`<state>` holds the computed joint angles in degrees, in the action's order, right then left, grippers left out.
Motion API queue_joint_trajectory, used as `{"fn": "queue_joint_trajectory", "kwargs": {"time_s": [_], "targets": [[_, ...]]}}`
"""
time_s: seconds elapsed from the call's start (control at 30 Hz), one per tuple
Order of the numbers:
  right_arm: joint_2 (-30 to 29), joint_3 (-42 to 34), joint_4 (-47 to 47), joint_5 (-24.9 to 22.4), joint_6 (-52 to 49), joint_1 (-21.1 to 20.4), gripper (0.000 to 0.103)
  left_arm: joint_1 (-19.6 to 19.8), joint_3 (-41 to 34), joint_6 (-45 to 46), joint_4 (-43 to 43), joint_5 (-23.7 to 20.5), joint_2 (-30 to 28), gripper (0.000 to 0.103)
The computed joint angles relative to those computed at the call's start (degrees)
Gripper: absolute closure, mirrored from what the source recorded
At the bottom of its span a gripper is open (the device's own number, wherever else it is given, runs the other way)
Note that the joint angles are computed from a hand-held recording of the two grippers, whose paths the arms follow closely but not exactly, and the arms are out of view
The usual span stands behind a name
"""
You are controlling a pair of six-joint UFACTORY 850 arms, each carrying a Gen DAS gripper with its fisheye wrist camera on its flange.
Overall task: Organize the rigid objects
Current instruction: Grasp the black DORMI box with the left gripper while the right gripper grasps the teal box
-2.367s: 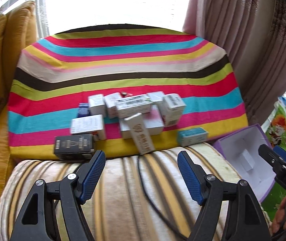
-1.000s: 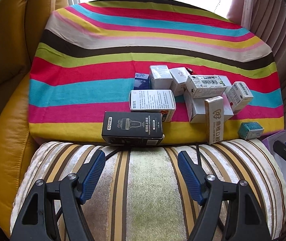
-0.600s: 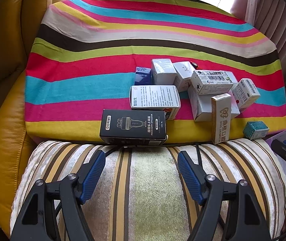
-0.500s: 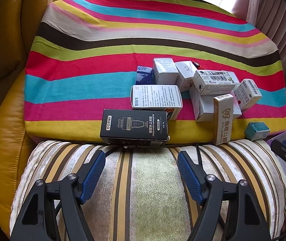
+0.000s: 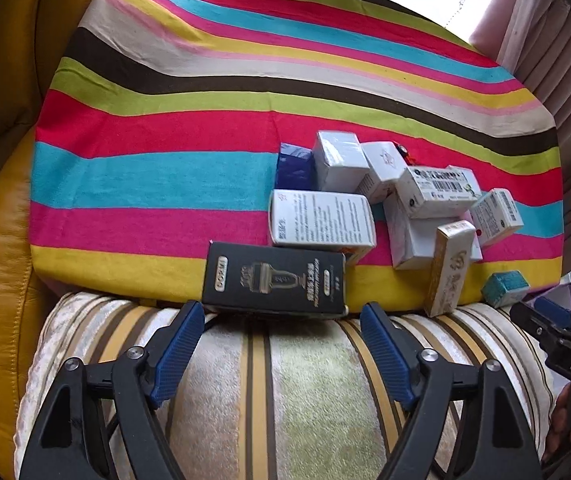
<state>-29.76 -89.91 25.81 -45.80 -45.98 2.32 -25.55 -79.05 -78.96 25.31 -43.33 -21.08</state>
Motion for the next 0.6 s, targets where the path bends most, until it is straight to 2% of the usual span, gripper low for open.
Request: {"fn": "queue_joint_trajectory", "kwargs": {"time_s": [0.1,0.37,0.6], "targets": [[-1.2,-1.3,-1.2,-0.1,1.5,0.3,0.017,1.0,-1.0,3.9,-3.0,0.6,-0.9,0.019],[-4.6,-5.0,-6.2,-0.5,6.0,1.7,0.017,1.4,-5.8,8.5,-2.6,-4.7,-5.0,0.012],[-5.1,-5.4,-7.3,-0.5,7.4,1.8,0.014,2.2,-3.4,8.7,-4.5,-1.8,-3.4,0.012]]}}
